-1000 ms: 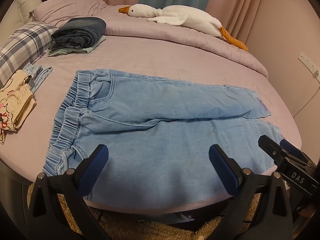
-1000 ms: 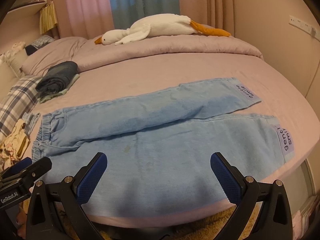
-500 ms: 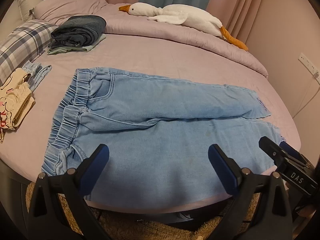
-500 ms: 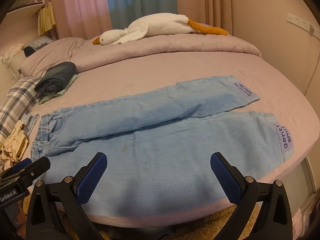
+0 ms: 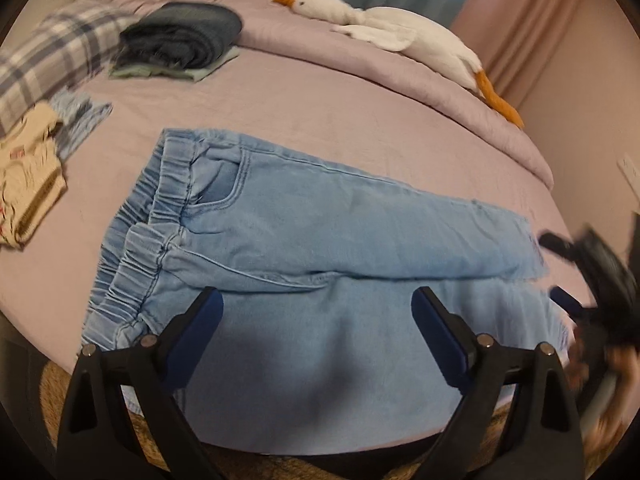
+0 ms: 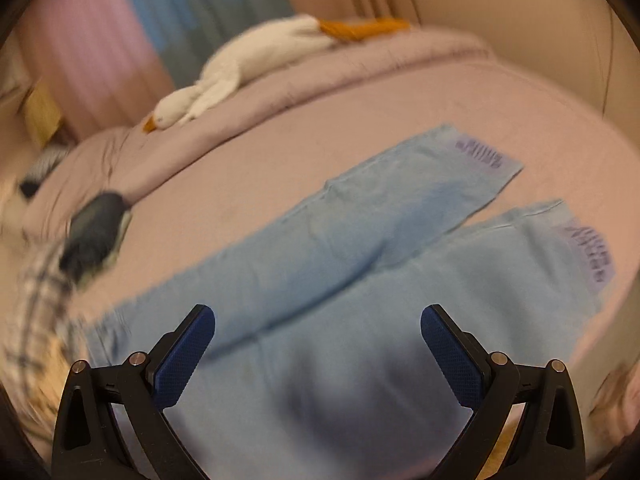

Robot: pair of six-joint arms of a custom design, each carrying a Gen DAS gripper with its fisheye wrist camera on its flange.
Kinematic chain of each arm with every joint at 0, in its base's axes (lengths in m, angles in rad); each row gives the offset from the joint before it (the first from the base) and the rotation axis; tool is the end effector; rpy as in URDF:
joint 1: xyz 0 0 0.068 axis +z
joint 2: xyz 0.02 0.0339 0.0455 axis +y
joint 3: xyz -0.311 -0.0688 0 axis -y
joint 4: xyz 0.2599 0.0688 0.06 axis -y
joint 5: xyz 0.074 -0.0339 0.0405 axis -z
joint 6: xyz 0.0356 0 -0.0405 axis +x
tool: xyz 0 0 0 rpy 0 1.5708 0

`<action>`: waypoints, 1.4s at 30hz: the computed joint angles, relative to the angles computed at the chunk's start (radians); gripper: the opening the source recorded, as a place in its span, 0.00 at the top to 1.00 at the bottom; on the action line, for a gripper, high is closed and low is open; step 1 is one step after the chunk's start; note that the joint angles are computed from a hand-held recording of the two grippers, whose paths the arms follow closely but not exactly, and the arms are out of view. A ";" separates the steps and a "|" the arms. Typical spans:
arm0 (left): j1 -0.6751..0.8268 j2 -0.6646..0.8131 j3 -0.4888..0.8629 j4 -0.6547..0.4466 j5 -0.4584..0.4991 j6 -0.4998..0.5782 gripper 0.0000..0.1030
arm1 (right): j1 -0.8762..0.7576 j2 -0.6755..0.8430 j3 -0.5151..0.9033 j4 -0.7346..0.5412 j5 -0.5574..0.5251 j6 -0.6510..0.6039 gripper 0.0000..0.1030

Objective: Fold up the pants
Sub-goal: 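Grasp the jeans hems with the right gripper and lift them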

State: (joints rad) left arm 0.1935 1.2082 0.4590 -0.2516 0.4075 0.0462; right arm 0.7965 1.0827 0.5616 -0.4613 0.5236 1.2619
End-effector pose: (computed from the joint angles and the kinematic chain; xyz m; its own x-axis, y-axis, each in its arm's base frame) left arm 0.1974 0.0243 0.1814 -0.8238 -0.1182 -0.5545 0.0714 0.9486 -0.3084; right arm 0.1439 0.1217 0.2236 -0.5818 0.5851 -0.5650 0.4249 0.8109 0.4023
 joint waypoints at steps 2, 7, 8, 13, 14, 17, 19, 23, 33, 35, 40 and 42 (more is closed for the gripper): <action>0.008 0.040 0.012 0.007 -0.004 -0.023 0.08 | -0.235 0.129 0.062 0.081 -0.190 -0.116 0.00; 0.042 0.125 0.042 0.004 -0.001 -0.055 0.08 | -0.467 0.484 0.296 0.030 -0.292 -0.135 0.11; 0.048 0.135 0.047 0.002 0.004 -0.055 0.08 | -0.477 0.546 0.356 -0.024 -0.249 -0.121 0.12; 0.056 0.170 0.065 0.004 -0.006 -0.051 0.08 | -0.546 0.723 0.496 -0.052 -0.239 -0.129 0.13; 0.058 0.179 0.071 0.003 -0.003 -0.053 0.08 | -0.555 0.763 0.531 -0.083 -0.246 -0.129 0.13; 0.063 0.195 0.078 0.005 -0.002 -0.061 0.08 | -0.572 0.852 0.588 -0.133 -0.220 -0.151 0.13; 0.070 0.202 0.085 -0.002 0.002 -0.059 0.08 | -0.545 0.871 0.589 -0.111 -0.125 -0.219 0.15; 0.091 0.203 0.093 -0.006 0.006 -0.067 0.08 | -0.530 0.796 0.465 0.049 -0.102 -0.301 0.42; 0.077 0.176 0.139 -0.040 0.019 -0.156 0.08 | -0.445 0.225 -0.083 0.470 -0.161 -0.199 0.93; 0.052 0.180 0.158 -0.039 0.031 -0.211 0.07 | -0.317 0.036 -0.190 0.465 -0.063 -0.139 0.93; -0.046 0.270 0.234 0.013 0.078 -0.371 0.08 | -0.147 -0.041 -0.284 0.489 0.052 0.008 0.95; -0.110 0.310 0.266 0.042 0.020 -0.416 0.08 | -0.071 -0.032 -0.322 0.486 0.093 0.102 0.95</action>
